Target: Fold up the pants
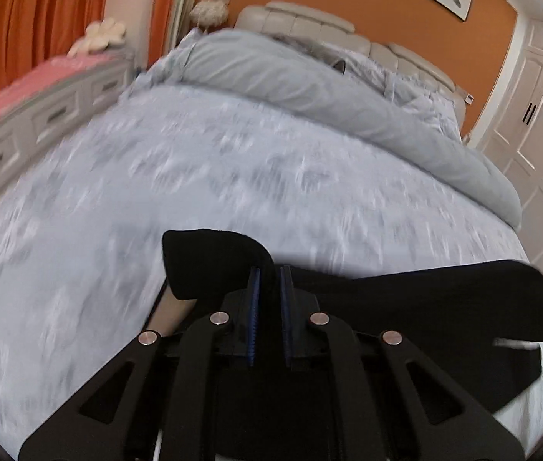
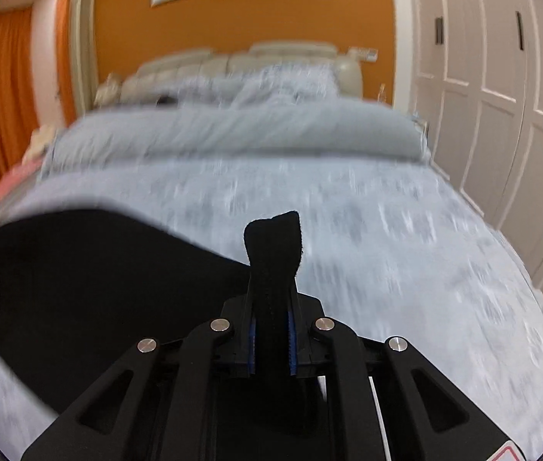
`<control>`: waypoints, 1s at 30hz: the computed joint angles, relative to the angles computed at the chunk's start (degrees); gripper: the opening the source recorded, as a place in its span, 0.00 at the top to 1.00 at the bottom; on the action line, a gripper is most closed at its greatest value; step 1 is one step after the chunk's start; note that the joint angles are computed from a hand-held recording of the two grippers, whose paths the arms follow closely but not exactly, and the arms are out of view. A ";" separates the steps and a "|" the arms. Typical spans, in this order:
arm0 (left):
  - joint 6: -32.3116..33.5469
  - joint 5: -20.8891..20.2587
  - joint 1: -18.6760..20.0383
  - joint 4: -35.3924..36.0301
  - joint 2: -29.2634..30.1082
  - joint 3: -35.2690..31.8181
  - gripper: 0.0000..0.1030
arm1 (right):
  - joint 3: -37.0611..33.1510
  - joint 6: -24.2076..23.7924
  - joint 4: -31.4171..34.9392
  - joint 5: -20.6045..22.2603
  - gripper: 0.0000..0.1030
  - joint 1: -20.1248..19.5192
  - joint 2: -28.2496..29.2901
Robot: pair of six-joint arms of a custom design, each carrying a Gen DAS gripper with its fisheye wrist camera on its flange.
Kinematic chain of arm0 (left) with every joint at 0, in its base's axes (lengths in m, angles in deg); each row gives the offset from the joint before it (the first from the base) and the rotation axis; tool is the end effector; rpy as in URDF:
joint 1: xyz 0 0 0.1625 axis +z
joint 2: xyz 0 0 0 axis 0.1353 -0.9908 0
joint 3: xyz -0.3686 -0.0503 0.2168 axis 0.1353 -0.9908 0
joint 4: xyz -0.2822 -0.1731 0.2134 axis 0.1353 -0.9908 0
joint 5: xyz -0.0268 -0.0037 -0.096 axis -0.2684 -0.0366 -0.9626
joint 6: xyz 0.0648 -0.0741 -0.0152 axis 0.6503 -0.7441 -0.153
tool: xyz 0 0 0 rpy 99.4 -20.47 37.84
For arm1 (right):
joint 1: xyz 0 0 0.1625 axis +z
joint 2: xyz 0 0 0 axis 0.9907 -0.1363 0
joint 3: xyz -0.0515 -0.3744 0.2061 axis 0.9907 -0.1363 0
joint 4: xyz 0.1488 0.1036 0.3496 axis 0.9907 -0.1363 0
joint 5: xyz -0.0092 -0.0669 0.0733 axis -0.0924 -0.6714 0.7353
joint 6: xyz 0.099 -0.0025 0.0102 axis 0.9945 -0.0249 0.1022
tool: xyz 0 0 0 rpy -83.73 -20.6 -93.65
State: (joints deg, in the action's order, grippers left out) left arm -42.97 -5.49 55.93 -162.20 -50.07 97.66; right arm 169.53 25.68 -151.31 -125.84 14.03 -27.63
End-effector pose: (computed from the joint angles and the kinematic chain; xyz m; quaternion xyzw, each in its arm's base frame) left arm -0.0564 -0.5876 0.5230 -0.0178 0.8626 -0.4185 0.2836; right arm 0.1608 -0.6669 0.3559 0.2138 -0.8356 0.3894 0.3232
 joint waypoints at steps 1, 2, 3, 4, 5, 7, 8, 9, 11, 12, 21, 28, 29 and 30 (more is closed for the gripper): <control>-2.19 -0.06 0.03 1.53 -2.11 2.60 0.90 | 2.68 0.14 0.54 -1.07 0.89 -0.64 -1.44; -4.24 -0.01 0.12 3.17 -4.05 5.21 0.89 | 5.59 1.59 2.20 -2.37 0.88 -1.69 -3.13; -7.20 1.08 0.39 5.86 -5.75 7.97 0.87 | 8.42 3.35 3.22 -3.89 0.85 -2.90 -4.49; -9.20 2.07 0.62 7.48 -6.90 9.94 0.88 | 9.86 4.18 3.48 -4.96 0.82 -3.47 -5.10; -11.15 2.49 0.94 8.48 -7.92 11.59 0.86 | 11.72 5.79 4.13 -6.77 0.77 -4.55 -6.02; -16.04 -0.87 1.93 7.54 -10.72 14.55 0.74 | 14.42 7.56 2.14 -8.60 0.61 -5.20 -7.01; -17.30 -3.17 2.28 4.72 -12.06 15.99 0.52 | 16.75 9.06 0.48 -8.10 0.52 -5.41 -8.64; -18.68 -5.04 2.11 0.07 -13.78 18.09 0.40 | 18.92 10.16 -1.52 -7.33 0.49 -5.30 -10.26; -19.88 -6.17 1.58 -4.18 -14.74 19.30 0.12 | 22.09 13.11 -2.93 -4.66 0.43 -4.73 -13.63; -20.85 -7.04 1.50 -5.53 -14.40 19.06 0.12 | 23.44 14.42 -3.49 -3.71 0.38 -4.40 -14.69; -32.15 -19.29 9.61 -2.14 -3.87 8.62 0.97 | 27.67 24.47 -5.66 -1.74 0.31 0.76 -15.56; -30.59 -8.17 5.19 -4.20 -9.83 15.10 0.99 | 27.38 34.75 -4.07 -2.16 0.31 -0.52 -15.93; -30.87 -8.30 5.71 -3.39 -9.96 15.08 0.99 | 26.88 36.92 -2.87 -1.16 0.31 -1.19 -15.66; -32.60 -9.27 6.76 -1.73 -10.35 15.03 0.99 | 26.49 39.48 -1.47 0.79 0.31 -2.00 -15.45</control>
